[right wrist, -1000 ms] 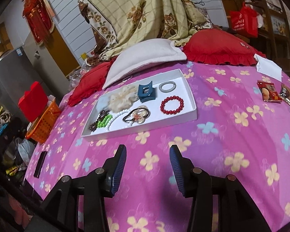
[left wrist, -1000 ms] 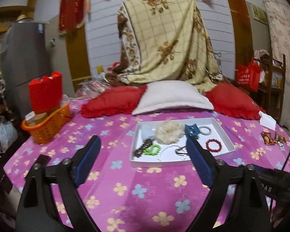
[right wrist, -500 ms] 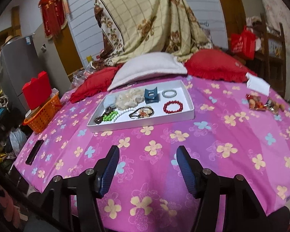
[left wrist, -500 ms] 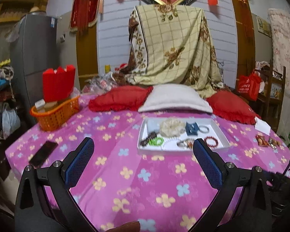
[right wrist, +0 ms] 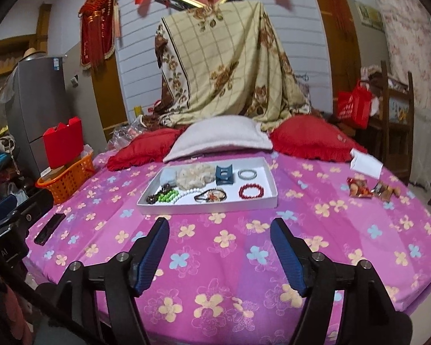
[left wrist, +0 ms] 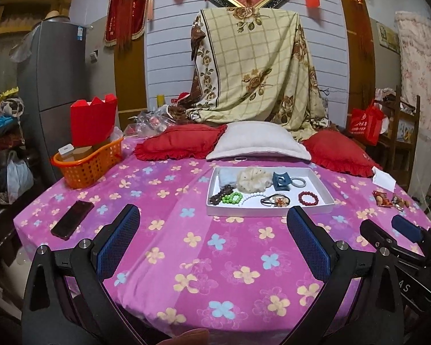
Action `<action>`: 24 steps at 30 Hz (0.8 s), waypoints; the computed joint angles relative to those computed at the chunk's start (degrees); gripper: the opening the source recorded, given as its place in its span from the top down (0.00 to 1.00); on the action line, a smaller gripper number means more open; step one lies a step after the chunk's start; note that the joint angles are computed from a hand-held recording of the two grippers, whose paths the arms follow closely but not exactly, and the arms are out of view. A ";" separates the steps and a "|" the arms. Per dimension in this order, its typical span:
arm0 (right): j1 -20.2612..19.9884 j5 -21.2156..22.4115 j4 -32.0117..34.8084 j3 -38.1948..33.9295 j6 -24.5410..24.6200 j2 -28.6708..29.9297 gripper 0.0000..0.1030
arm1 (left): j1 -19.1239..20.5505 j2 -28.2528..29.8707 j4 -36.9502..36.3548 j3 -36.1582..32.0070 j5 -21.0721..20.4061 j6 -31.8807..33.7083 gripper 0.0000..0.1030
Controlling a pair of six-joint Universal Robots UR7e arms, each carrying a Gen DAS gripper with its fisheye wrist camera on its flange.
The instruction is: Organize jewelry
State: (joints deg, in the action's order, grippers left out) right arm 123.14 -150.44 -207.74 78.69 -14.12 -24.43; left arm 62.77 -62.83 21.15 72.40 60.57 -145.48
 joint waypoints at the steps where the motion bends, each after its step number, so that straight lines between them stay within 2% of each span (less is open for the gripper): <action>1: 0.22 -0.23 -0.95 -0.33 -1.07 0.32 0.24 | -0.09 -0.27 -0.18 0.35 -0.21 0.02 0.01; 4: 0.65 -1.05 -2.82 -1.25 -3.37 1.15 0.22 | -0.04 -0.38 0.29 0.34 -0.11 -0.04 0.01; 7: 0.77 -1.33 -2.61 -1.34 -3.51 1.36 0.22 | -0.05 -0.57 0.90 0.54 -0.46 -0.17 0.01; 24: 0.27 -2.22 0.54 -0.49 -0.20 1.26 0.21 | 1.17 2.59 7.54 -3.67 -1.80 -3.43 0.01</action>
State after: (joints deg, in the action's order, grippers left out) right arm 123.41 -152.66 -207.20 78.20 -14.33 -23.17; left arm 63.94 -60.25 28.68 68.73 58.77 -148.91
